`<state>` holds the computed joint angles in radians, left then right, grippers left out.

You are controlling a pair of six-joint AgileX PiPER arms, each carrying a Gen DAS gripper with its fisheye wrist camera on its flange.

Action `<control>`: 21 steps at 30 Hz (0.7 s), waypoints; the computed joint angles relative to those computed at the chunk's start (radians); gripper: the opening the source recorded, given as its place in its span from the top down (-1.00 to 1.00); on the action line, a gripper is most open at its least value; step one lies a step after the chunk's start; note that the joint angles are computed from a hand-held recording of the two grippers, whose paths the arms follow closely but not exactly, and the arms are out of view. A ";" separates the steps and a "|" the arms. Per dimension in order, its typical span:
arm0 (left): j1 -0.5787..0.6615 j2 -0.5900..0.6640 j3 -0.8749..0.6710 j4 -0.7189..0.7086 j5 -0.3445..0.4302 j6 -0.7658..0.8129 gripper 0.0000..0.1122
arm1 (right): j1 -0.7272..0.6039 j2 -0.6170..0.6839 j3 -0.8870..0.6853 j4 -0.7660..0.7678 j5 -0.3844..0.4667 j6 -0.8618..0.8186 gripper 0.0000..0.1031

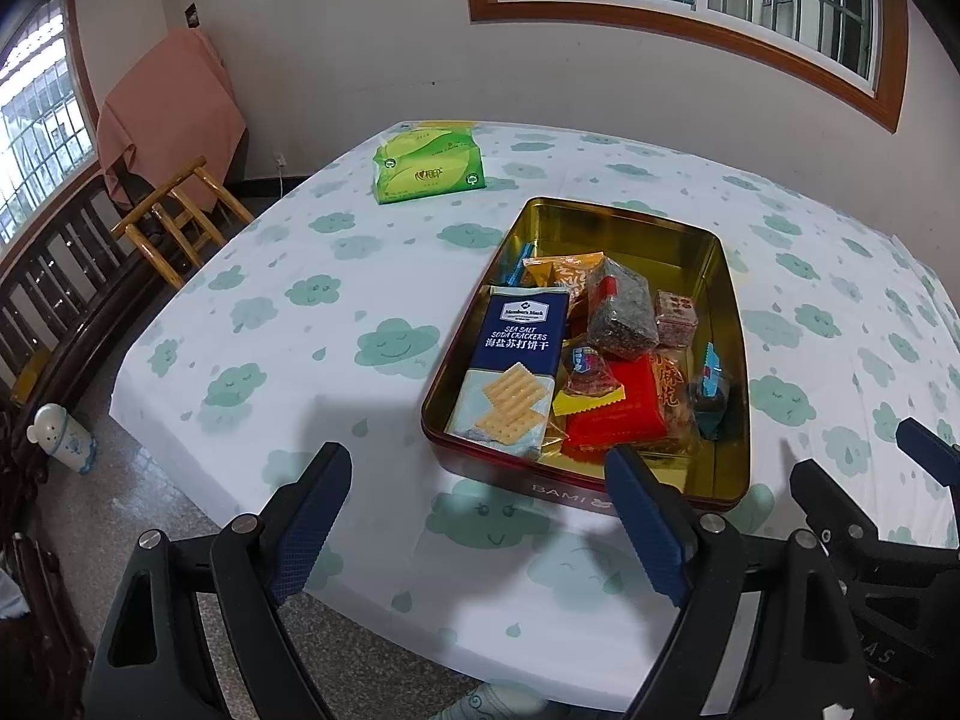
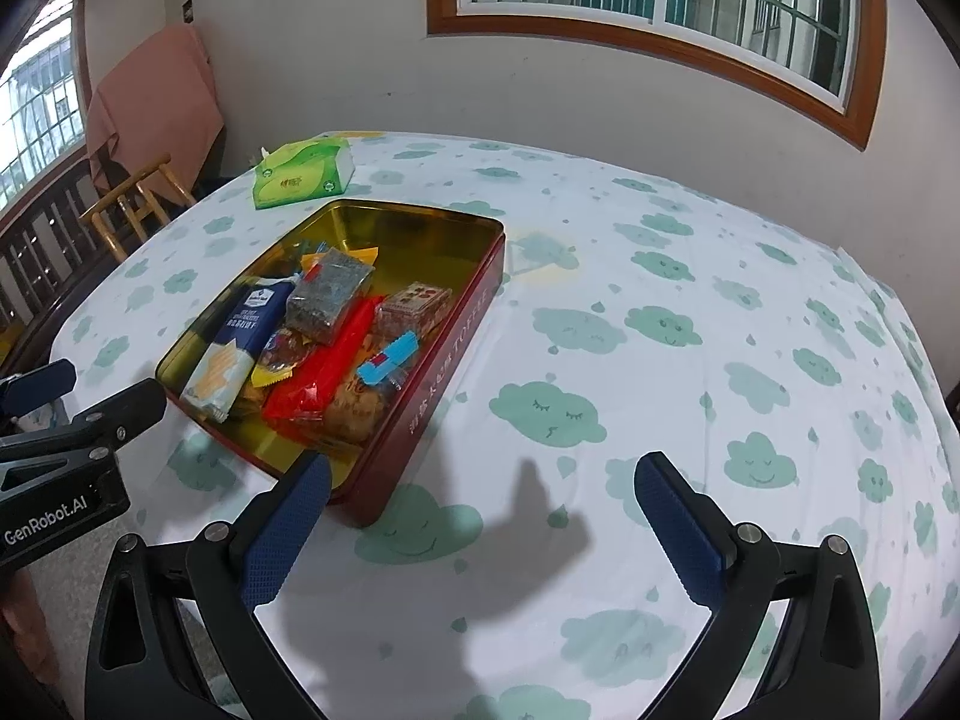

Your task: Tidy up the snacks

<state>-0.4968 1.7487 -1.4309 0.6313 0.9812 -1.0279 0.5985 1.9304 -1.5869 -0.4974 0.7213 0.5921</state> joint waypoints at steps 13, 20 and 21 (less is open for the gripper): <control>0.002 0.005 -0.006 -0.010 0.002 0.005 -0.52 | -0.004 0.012 -0.002 0.043 -0.001 -0.035 -0.96; 0.004 0.005 -0.006 -0.011 0.002 0.006 -0.52 | -0.004 0.019 -0.006 0.054 -0.001 -0.047 -0.96; 0.002 0.006 -0.008 -0.011 0.004 0.004 -0.52 | -0.004 0.019 -0.005 0.057 -0.004 -0.050 -0.96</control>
<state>-0.4946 1.7542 -1.4388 0.6205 0.9852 -1.0235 0.5941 1.9490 -1.5919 -0.4402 0.7178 0.5425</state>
